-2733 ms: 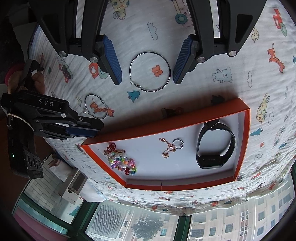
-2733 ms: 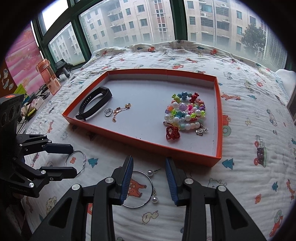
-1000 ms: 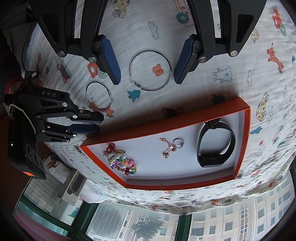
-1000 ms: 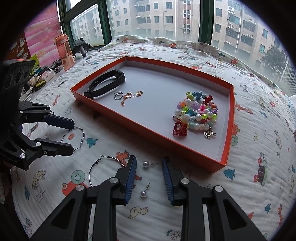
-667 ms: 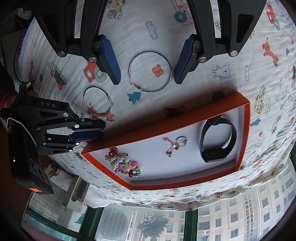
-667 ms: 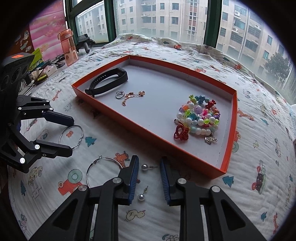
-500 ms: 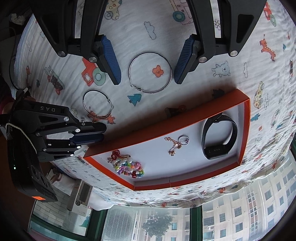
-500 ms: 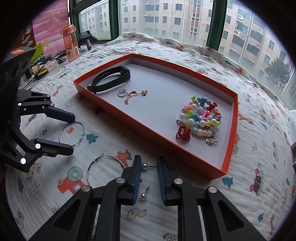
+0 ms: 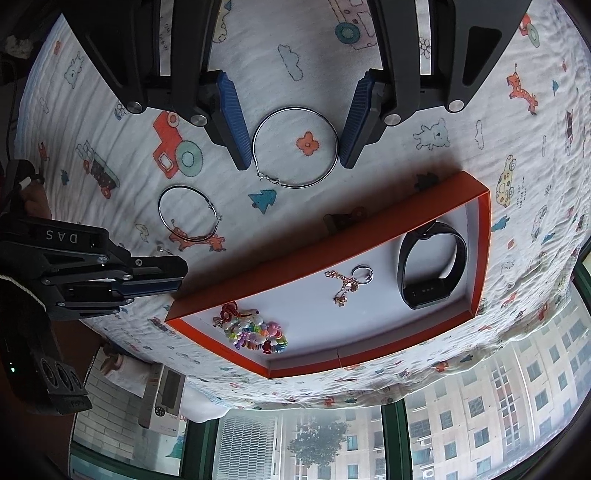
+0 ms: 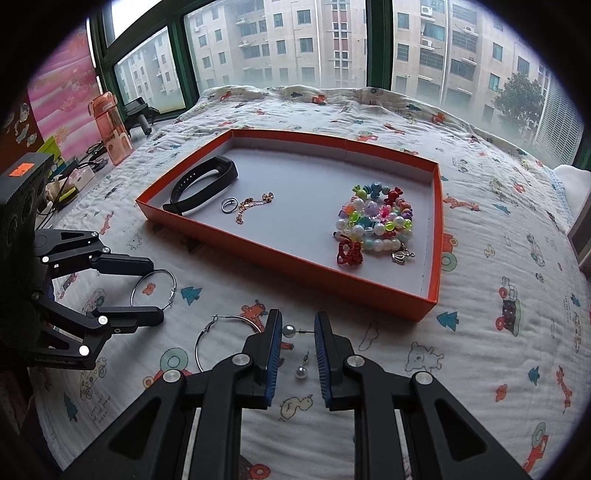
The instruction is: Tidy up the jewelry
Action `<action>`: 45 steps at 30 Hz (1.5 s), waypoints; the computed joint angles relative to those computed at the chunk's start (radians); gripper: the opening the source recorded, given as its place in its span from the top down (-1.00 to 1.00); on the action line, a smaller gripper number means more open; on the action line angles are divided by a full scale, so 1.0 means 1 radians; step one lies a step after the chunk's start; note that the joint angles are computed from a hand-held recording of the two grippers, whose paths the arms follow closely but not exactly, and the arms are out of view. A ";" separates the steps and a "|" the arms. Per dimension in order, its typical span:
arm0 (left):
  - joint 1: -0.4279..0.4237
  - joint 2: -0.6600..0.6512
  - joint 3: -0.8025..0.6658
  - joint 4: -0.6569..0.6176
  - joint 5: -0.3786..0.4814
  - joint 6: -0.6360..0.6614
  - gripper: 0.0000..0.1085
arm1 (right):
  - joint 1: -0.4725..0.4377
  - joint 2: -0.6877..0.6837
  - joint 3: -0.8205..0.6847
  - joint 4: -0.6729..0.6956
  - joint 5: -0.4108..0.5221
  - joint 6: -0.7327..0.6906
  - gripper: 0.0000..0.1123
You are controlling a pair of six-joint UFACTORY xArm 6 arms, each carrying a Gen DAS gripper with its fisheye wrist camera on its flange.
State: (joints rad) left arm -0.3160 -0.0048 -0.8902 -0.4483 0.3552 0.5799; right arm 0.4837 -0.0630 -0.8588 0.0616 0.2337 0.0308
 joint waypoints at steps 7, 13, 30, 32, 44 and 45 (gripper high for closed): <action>0.000 -0.053 0.016 -0.070 0.022 0.003 0.04 | -0.006 -0.052 0.019 -0.182 0.014 0.271 0.63; -0.007 -0.129 0.037 -0.096 -0.003 -0.010 0.04 | -0.016 -0.099 0.026 -0.358 0.034 0.492 0.63; 0.011 -0.234 -0.008 -0.152 -0.032 -0.070 0.04 | -0.016 -0.178 -0.019 -0.681 0.102 0.827 0.63; 0.015 -0.230 -0.026 -0.162 -0.041 -0.069 0.04 | -0.021 -0.173 -0.029 -0.691 0.095 0.840 0.63; 0.036 -0.081 -0.173 -0.139 -0.069 -0.117 0.04 | -0.051 -0.061 -0.126 -0.686 0.067 0.837 0.63; 0.037 -0.059 -0.190 -0.132 -0.070 -0.125 0.04 | -0.056 -0.047 -0.134 -0.674 0.062 0.829 0.63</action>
State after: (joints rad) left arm -0.2788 -0.0638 -1.0801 -0.5800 0.2854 0.4551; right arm 0.4282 -0.1100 -0.9923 -0.6127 0.2957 0.8595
